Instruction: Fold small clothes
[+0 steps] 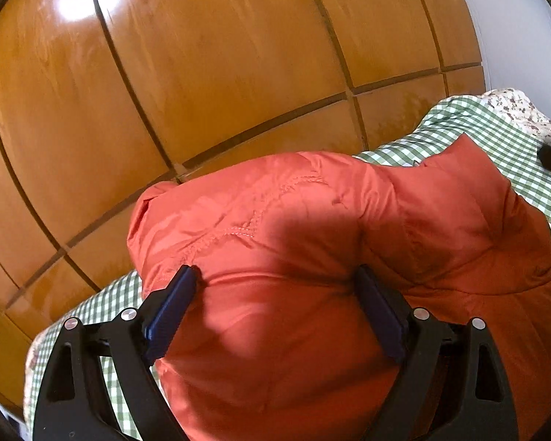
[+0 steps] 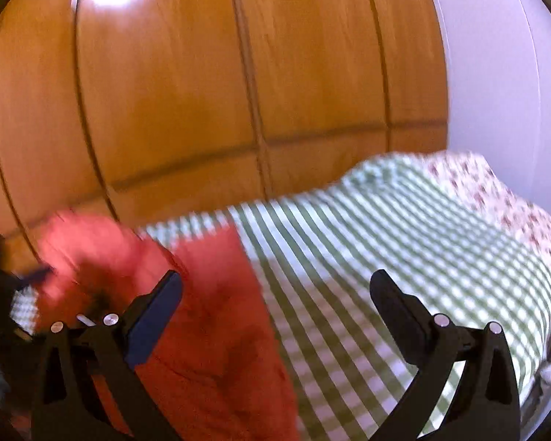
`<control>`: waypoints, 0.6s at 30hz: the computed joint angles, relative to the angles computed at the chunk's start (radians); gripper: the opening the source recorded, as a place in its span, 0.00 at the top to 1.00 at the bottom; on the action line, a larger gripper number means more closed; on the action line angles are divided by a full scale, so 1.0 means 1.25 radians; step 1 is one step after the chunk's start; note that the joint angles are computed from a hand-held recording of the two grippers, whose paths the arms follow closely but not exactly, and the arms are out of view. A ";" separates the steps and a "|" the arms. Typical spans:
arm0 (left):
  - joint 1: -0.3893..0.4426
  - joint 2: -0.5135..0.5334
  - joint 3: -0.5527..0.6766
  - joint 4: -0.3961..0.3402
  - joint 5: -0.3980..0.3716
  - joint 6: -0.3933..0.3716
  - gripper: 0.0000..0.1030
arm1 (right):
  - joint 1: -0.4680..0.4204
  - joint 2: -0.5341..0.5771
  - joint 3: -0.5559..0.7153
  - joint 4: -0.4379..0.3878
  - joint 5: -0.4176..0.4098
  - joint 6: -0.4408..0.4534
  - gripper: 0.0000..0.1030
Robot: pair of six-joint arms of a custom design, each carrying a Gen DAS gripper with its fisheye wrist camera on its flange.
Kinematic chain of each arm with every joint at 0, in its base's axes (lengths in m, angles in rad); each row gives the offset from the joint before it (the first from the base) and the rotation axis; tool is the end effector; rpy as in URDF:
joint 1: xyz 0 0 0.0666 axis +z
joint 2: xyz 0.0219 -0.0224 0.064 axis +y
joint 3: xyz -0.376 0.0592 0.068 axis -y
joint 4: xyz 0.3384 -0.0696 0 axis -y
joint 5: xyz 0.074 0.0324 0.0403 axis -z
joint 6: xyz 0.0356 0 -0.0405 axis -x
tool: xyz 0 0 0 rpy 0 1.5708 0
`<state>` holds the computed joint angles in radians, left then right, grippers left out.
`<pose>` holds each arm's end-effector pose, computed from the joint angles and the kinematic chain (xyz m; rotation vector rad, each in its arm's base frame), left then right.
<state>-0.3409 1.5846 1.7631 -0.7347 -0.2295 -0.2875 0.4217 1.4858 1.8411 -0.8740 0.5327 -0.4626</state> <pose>0.4929 -0.1667 0.5082 0.5245 2.0520 0.2122 0.4326 0.1738 0.5767 0.3554 1.9804 0.0037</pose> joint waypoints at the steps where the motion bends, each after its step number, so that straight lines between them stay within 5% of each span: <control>1: 0.000 0.000 0.000 0.000 0.000 0.000 0.15 | -0.001 0.012 0.022 -0.010 -0.007 0.004 0.02; 8: 0.003 0.006 0.011 -0.014 0.013 0.013 0.15 | -0.038 0.166 0.196 -0.109 -0.095 0.006 0.02; 11: 0.010 0.013 0.027 -0.035 0.037 0.027 0.14 | -0.051 0.236 0.250 -0.168 -0.070 0.036 0.02; 15: 0.034 0.043 0.118 -0.148 0.138 0.067 0.12 | -0.081 0.218 0.165 -0.103 -0.124 0.013 0.02; 18: 0.035 0.073 0.176 -0.166 0.115 0.078 0.12 | -0.093 0.198 0.122 -0.075 -0.153 -0.008 0.02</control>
